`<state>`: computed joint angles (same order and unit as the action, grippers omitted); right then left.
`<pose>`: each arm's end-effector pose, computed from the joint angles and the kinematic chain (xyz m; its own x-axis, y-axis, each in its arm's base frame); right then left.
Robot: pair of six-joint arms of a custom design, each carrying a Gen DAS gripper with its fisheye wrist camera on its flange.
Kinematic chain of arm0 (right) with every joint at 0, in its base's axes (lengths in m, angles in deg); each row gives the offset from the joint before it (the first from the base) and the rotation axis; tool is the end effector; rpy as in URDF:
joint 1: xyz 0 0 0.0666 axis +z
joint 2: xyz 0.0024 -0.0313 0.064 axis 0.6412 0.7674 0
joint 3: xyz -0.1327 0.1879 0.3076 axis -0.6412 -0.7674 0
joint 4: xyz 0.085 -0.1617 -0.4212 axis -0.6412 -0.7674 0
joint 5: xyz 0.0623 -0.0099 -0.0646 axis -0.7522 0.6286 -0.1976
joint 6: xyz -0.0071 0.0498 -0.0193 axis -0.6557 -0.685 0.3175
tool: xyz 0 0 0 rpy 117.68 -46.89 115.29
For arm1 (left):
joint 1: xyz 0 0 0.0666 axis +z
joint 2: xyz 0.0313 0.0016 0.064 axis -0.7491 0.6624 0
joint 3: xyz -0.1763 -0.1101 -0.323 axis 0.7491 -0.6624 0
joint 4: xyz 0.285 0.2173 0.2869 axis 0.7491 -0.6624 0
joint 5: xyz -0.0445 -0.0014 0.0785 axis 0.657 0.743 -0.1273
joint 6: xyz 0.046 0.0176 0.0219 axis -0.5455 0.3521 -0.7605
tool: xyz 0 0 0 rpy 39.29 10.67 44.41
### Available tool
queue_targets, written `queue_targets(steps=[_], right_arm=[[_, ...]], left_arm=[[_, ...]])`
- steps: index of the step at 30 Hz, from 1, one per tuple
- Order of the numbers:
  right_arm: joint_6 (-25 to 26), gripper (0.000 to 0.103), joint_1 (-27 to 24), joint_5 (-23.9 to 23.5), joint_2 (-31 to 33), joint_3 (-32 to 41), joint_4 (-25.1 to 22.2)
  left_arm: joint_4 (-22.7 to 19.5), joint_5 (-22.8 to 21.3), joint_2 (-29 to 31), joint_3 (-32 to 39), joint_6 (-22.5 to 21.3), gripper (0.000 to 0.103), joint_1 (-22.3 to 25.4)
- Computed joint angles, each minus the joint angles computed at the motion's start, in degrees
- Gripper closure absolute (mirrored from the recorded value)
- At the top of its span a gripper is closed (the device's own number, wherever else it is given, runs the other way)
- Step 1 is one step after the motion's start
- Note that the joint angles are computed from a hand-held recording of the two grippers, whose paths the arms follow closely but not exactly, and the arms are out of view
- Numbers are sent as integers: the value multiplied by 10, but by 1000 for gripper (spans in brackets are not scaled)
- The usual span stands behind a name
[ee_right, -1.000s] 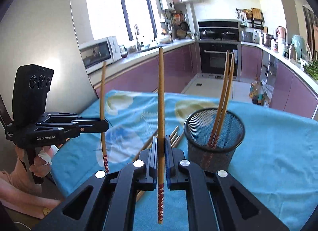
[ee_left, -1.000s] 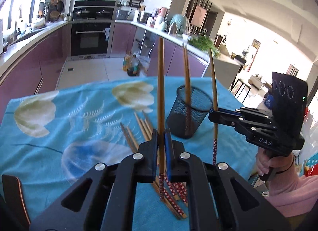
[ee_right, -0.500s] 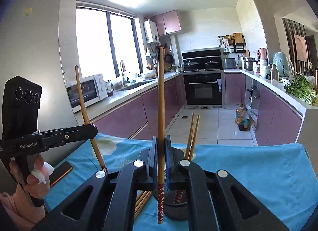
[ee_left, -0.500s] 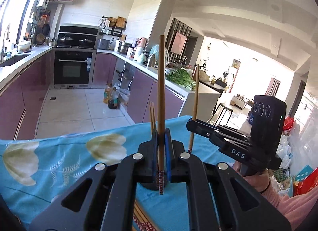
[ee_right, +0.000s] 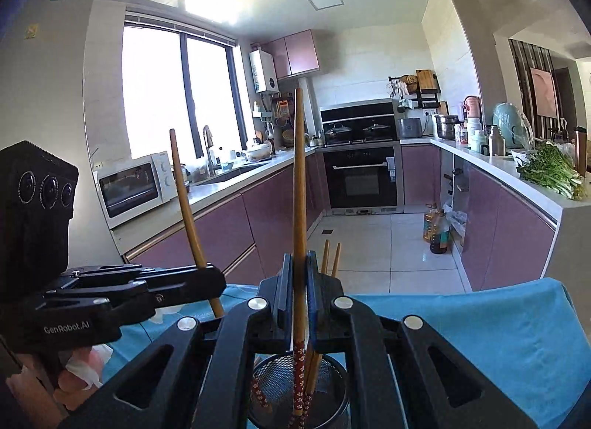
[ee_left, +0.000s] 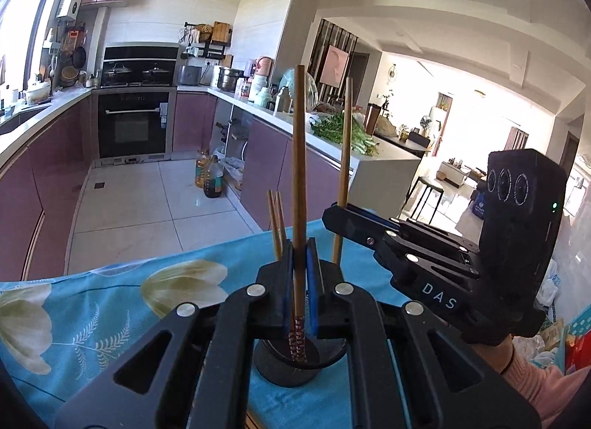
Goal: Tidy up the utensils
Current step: 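Open the right tool to drop its chopstick in the cup while the left tool releases its own, then close the right tool on a chopstick from the pile while the left tool grasps another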
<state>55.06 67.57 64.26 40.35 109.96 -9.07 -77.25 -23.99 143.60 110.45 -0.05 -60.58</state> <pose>0.5378 0.2863 0.4865 -0.3439 -0.0377 -0.9383 -0.5222 0.8381 0.1577 0.5235 -0.1223 0.5063 -0.4928 0.0160 -0.8700 0.3956 0.8946 -0.2076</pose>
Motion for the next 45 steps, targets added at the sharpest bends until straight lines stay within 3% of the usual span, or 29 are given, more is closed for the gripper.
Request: queue_targets(steps=[8, 16, 19, 24, 28, 34, 38, 45], right_arm=[[5, 97, 1, -5, 14, 6, -67], [-8, 97, -5, -29, 51, 54, -181], [-15, 96, -5, -24, 60, 63, -199], [-24, 94, -4, -20, 65, 67, -197], [-24, 79, -2, -9, 60, 61, -181], [-21, 78, -3, -16, 44, 43, -162], [-4, 74, 2, -36, 2, 2, -130], [57, 63, 34, -68, -73, -76, -100]], left_arm=[[-42, 2, 21, -2, -19, 96, 0], [-87, 2, 42, 10, -40, 95, 2], [-96, -1, 57, 23, -37, 95, 2], [-99, -11, 73, 33, -30, 93, 3], [-87, -12, 65, 21, -20, 85, 5], [-38, -39, 9, -35, -17, 75, 13], [-22, -63, -37, -78, -22, 73, 23], [-41, -100, -90, -142, -43, 67, 37]])
